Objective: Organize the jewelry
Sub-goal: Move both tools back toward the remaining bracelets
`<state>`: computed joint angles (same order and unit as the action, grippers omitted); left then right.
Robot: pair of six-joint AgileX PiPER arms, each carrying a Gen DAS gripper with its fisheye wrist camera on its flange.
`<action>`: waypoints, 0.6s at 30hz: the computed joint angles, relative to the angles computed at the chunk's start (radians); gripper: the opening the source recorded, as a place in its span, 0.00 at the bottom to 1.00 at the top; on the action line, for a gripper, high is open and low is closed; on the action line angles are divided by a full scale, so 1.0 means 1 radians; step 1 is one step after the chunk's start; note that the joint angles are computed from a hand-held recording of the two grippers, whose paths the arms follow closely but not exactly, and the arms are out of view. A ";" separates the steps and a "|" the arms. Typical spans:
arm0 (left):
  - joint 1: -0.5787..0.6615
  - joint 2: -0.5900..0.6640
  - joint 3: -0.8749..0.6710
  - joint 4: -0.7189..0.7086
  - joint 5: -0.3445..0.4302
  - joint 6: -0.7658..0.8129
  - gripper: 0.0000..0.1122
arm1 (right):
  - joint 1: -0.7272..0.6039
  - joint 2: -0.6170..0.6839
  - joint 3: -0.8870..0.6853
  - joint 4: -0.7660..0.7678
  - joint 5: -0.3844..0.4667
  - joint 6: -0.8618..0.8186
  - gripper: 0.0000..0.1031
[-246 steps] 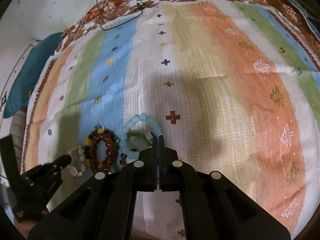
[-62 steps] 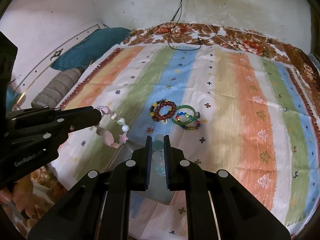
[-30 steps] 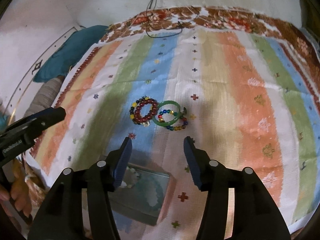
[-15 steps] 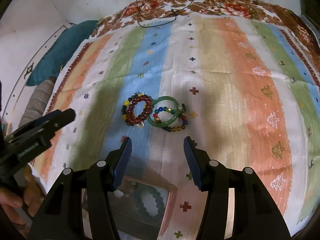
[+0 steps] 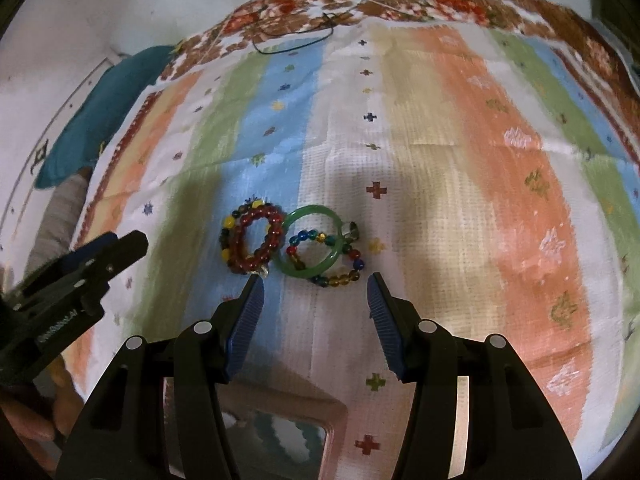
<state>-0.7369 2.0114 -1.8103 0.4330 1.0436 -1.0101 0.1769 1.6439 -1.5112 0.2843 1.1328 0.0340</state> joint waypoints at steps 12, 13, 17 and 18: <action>0.056 0.084 -0.077 -0.100 -0.025 0.078 0.46 | 0.015 0.073 -0.034 -0.002 -0.003 -0.002 0.52; 0.058 0.095 -0.088 -0.107 -0.024 0.088 0.46 | 0.016 0.079 -0.036 -0.005 -0.004 -0.002 0.52; 0.058 0.128 -0.120 -0.112 -0.012 0.122 0.46 | 0.018 0.105 -0.052 -0.006 0.003 -0.009 0.52; 0.059 0.134 -0.126 -0.113 -0.010 0.127 0.46 | 0.020 0.107 -0.054 -0.007 0.003 -0.009 0.52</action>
